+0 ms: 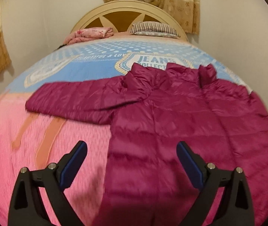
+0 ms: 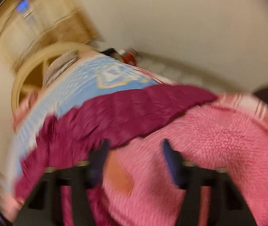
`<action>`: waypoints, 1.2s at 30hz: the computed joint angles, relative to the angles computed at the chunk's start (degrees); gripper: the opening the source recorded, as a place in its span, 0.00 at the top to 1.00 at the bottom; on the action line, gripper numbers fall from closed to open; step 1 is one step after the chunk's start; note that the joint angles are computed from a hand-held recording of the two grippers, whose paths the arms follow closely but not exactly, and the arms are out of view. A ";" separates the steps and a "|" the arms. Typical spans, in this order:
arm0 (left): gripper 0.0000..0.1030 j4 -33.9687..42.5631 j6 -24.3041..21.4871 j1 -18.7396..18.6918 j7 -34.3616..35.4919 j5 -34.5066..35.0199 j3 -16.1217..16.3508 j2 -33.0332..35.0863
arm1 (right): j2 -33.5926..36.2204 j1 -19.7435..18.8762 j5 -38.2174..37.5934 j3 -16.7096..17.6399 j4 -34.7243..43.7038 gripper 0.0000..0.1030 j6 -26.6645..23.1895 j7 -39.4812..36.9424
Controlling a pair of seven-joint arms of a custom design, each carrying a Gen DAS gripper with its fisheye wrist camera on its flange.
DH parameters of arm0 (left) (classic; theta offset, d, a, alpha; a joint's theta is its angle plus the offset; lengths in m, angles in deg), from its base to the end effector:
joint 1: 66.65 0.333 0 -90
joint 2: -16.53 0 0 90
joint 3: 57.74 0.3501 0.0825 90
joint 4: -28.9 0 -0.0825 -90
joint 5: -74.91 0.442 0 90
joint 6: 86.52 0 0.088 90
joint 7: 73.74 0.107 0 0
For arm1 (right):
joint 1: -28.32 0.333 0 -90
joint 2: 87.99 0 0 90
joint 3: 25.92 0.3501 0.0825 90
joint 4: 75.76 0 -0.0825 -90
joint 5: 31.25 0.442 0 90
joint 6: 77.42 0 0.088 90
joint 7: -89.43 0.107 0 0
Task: Fold large clothes
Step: 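Grasp the jacket sleeve with the right gripper and lift it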
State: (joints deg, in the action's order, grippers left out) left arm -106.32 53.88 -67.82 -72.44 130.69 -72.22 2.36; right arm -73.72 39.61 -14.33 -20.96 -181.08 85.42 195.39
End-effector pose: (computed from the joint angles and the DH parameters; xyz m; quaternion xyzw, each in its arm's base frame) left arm 0.5143 -0.1477 0.4594 -0.8070 0.4313 -0.1808 0.3606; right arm 0.7041 0.1839 0.4861 -0.5664 0.7325 -0.0869 0.3676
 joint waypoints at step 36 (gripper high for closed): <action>0.00 -0.57 6.96 2.13 2.58 -9.05 3.24 4.83 | 26.19 -2.29 -8.91 -7.46 32.73 0.90 -12.62 21.32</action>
